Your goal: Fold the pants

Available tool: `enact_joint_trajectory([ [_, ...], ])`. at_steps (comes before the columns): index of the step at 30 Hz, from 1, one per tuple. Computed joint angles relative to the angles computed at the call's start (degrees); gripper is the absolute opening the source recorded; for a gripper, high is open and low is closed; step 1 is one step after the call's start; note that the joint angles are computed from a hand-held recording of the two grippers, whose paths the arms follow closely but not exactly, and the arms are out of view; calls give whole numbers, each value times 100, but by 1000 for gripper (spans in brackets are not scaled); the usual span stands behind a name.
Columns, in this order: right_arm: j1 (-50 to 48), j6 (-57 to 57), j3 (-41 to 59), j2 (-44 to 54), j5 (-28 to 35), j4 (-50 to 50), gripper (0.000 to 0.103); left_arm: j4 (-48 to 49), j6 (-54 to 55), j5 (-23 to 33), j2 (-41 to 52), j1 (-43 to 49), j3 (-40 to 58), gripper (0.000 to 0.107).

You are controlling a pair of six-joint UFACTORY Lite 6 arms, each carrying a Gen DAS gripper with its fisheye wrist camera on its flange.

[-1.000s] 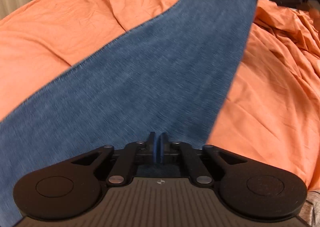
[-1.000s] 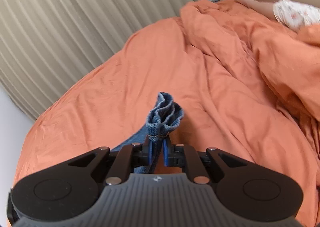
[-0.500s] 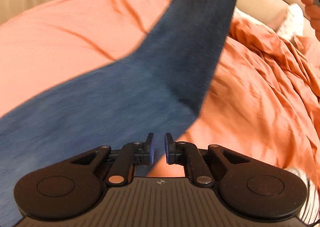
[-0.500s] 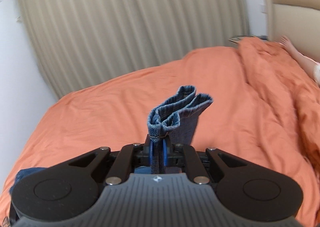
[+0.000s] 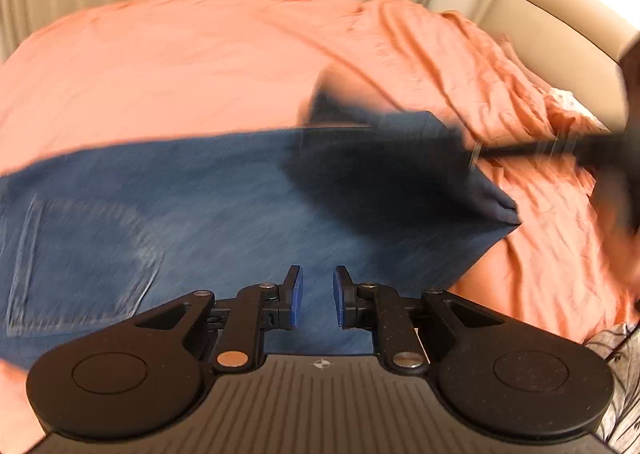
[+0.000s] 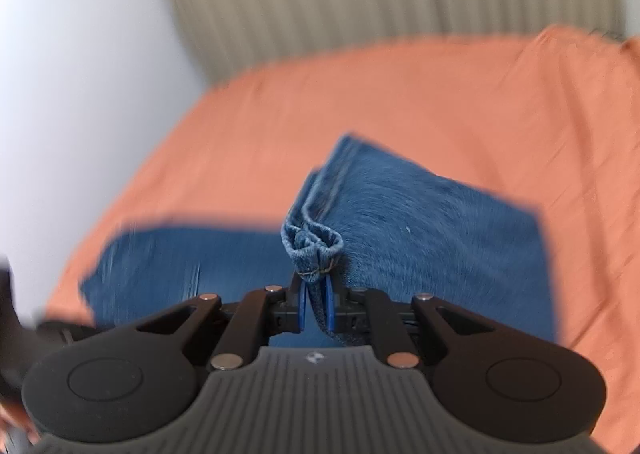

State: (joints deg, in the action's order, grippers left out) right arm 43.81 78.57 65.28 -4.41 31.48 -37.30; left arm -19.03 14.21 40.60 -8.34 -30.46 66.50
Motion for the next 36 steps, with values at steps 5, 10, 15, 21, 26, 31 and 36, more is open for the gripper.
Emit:
enact_joint_trajectory([
  [5,785,-22,265,1536,-41,235,6,-838,983,148,-362,899,-592,24],
  [10,619,-695,-70,1411,-300,695,27,-2008,1838,312,-165,1630,-798,49],
  [15,565,-1979,11,1097,-251,1650,34,-3248,2262,542,289,2020,-748,57],
  [21,751,304,-543,407,347,-509,34,-4208,2166,41,1138,1588,-448,65],
  [26,680,1959,-1546,-262,653,-1699,34,-4914,2243,-169,2219,1293,55,67],
  [31,927,3410,-2597,-1019,1332,-2653,35,-5027,2312,-287,2963,1108,597,63],
  [36,1264,3834,-3584,-2002,2110,-2712,36,-4588,2233,-641,3082,735,1020,19],
])
